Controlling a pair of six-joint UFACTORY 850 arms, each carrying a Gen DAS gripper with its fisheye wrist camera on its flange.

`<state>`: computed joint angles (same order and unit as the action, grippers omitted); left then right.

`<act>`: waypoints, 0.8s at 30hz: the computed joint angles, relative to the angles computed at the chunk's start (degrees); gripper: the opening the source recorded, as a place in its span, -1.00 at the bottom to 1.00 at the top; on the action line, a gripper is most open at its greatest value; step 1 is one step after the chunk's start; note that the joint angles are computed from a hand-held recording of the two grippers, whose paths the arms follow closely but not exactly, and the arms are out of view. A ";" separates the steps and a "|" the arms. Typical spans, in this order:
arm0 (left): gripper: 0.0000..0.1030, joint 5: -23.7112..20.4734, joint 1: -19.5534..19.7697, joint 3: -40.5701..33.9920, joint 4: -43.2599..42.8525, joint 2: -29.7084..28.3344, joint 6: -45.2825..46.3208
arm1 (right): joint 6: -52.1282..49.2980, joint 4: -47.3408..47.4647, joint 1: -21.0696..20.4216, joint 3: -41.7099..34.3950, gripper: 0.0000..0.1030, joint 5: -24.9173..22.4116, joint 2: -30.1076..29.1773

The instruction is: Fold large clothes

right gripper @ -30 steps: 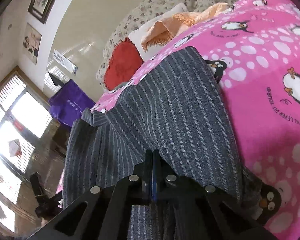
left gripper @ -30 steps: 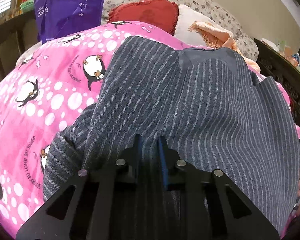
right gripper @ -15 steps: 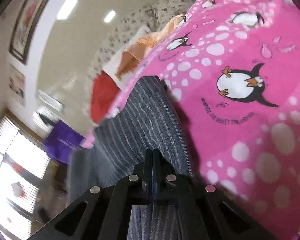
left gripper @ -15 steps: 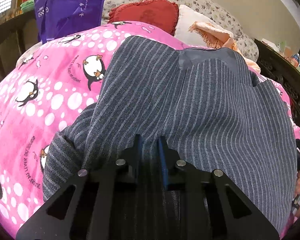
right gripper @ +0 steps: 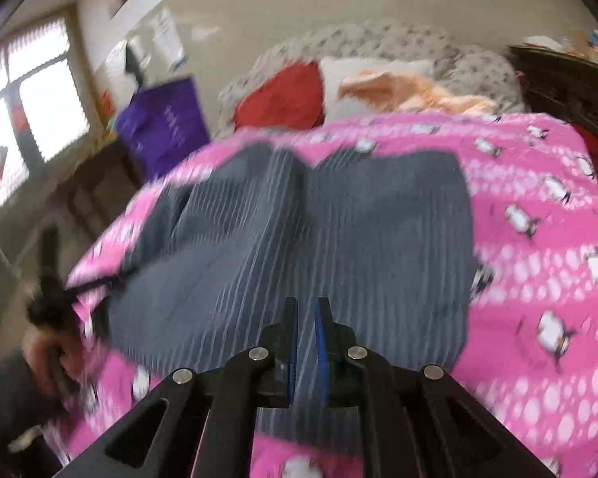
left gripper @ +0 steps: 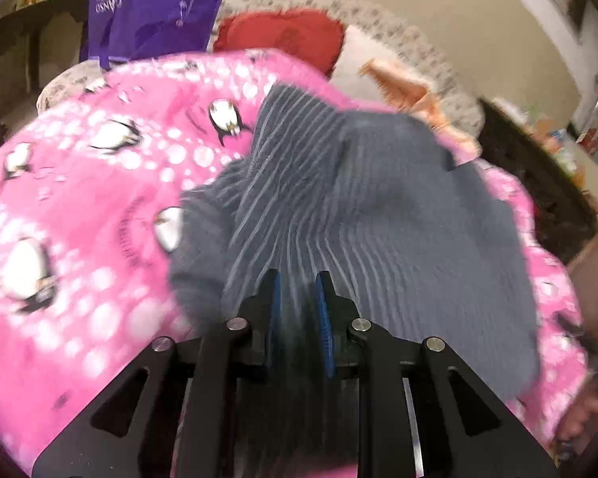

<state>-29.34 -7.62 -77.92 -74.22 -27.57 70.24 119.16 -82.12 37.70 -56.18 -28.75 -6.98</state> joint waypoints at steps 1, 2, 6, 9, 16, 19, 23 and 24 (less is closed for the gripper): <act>-0.65 -0.40 1.51 2.64 -1.89 2.37 2.61 | -0.05 0.39 0.75 0.63 -0.86 -0.68 -0.39; -0.55 -0.42 2.45 3.96 -2.48 3.56 3.34 | 0.75 -0.04 1.05 1.07 -0.86 -0.86 -0.86; -0.04 -2.18 6.13 7.69 0.09 6.27 0.19 | 5.22 -3.10 1.98 2.26 -0.86 -0.74 -3.66; -0.04 -5.78 7.23 8.92 3.64 6.11 -3.91 | 7.78 -5.54 2.64 3.18 -0.86 -2.16 -4.17; -0.02 -8.59 5.33 8.01 3.02 5.03 -4.45 | 13.99 -10.78 1.79 4.81 -0.86 -0.30 -3.26; 0.17 -6.66 4.44 2.88 2.03 2.53 -4.19 | 15.27 -11.63 1.89 5.22 -0.86 -0.03 -2.93; 0.35 -8.56 3.30 -8.71 10.78 -5.53 -10.21 | 17.55 -13.48 1.64 5.67 -0.86 0.66 -2.65; 0.35 -11.66 3.22 -12.48 15.43 -8.57 -13.77 | 18.05 -13.87 1.61 5.79 -0.86 0.75 -2.57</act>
<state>-41.00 -4.40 -90.40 -58.79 -36.14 56.47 137.21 -95.99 39.31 -50.39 -28.00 -9.55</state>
